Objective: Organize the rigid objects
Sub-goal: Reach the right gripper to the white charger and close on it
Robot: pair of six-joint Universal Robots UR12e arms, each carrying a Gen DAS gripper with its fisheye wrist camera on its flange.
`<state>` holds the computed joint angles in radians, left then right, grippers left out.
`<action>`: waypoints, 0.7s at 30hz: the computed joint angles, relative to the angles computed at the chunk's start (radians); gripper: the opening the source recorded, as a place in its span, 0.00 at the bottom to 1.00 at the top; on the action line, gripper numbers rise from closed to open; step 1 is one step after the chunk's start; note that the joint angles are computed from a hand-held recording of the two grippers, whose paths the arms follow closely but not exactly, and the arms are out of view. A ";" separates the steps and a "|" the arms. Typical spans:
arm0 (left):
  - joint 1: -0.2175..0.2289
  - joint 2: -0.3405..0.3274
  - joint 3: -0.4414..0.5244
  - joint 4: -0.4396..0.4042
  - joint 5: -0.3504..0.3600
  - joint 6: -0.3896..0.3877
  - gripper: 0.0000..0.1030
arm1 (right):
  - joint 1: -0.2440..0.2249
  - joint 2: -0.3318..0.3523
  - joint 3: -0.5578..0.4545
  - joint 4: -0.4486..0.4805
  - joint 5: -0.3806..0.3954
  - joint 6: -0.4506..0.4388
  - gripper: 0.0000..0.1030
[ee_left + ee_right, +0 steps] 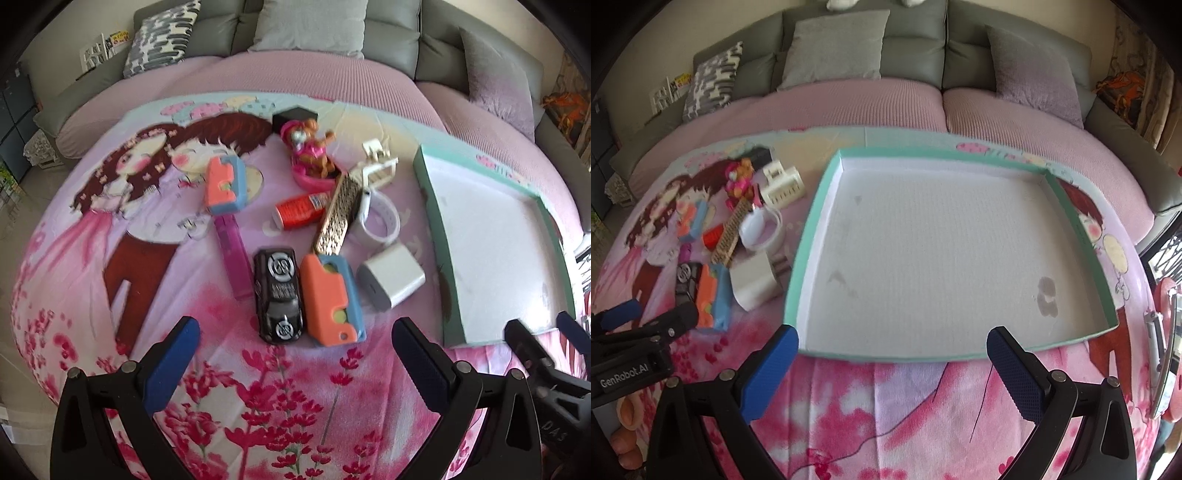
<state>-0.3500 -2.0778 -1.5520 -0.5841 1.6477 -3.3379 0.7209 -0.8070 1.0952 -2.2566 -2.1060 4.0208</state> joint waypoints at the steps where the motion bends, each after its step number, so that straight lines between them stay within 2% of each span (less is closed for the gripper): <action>1: 0.000 0.001 0.002 0.003 0.007 0.002 1.00 | 0.001 0.000 -0.002 -0.021 -0.011 -0.005 1.00; 4: 0.004 0.008 0.010 0.019 0.020 0.001 1.00 | 0.001 0.003 -0.013 -0.069 -0.019 -0.031 1.00; 7: 0.017 0.018 0.017 0.036 -0.005 -0.018 1.00 | 0.001 0.017 -0.052 -0.085 -0.030 -0.068 1.00; 9: 0.022 0.018 0.031 0.039 0.019 -0.053 1.00 | -0.003 0.033 -0.089 -0.102 -0.025 -0.100 1.00; 12: 0.032 0.017 0.038 0.047 0.030 -0.098 1.00 | -0.014 0.064 -0.145 -0.126 0.015 -0.150 1.00; 15: 0.047 0.012 0.032 0.035 0.009 -0.131 1.00 | -0.016 0.098 -0.203 -0.099 0.045 -0.188 0.99; 21: 0.077 -0.005 0.021 -0.031 -0.003 -0.208 1.00 | -0.021 0.157 -0.279 -0.045 0.160 -0.260 0.85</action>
